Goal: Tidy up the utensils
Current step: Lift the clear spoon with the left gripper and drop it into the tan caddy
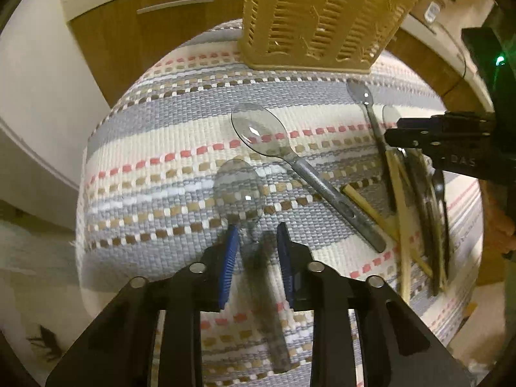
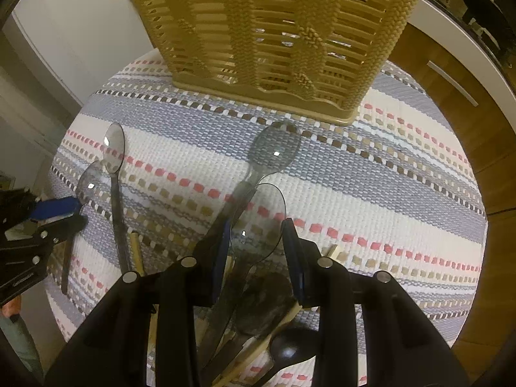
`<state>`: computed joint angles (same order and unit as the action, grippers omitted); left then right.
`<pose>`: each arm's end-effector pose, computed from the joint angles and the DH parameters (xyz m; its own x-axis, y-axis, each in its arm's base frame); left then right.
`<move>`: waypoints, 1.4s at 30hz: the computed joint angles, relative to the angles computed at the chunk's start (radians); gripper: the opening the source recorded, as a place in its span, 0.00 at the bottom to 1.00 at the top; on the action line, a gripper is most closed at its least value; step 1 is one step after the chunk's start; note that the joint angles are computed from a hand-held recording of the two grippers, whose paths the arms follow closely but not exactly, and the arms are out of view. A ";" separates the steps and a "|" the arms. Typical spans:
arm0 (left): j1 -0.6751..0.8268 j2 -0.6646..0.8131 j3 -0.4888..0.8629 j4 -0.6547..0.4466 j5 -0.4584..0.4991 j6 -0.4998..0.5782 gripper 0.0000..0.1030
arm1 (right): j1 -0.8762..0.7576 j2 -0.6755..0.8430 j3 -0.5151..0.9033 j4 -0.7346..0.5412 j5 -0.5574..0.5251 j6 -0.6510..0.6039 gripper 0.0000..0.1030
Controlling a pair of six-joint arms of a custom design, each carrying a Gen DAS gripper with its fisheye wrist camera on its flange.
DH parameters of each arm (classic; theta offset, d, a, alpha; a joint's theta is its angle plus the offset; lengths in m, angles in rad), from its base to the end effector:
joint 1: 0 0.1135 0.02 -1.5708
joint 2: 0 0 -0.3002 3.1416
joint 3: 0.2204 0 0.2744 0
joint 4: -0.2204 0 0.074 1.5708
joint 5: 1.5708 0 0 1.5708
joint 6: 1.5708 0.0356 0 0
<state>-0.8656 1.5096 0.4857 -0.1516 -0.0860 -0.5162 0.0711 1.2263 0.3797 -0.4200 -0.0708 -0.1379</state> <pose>0.1542 -0.1764 0.1146 -0.8841 0.2800 -0.3740 0.3459 0.9304 -0.1211 0.1731 0.0149 0.1308 -0.9300 -0.2037 -0.3060 -0.2219 0.9747 0.0257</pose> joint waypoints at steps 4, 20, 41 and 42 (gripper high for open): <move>-0.029 0.007 0.004 0.015 -0.060 -0.023 0.09 | -0.009 -0.058 -0.022 -0.007 -0.034 -0.014 0.29; -0.320 -0.363 -0.039 0.173 -0.399 -0.064 0.09 | -0.599 -0.585 0.043 -0.466 -0.633 -0.515 0.29; -0.102 -0.163 0.192 0.651 -0.470 0.303 0.09 | -0.492 -0.447 0.279 0.127 -0.489 0.010 0.29; -0.094 -0.144 0.192 0.681 -0.474 0.312 0.09 | -0.492 -0.447 0.279 0.127 -0.489 0.010 0.29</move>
<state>-0.9593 1.3659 0.6776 0.5297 -0.5603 -0.2042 -0.4208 0.7790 0.6588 -0.2926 -0.5600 -0.1278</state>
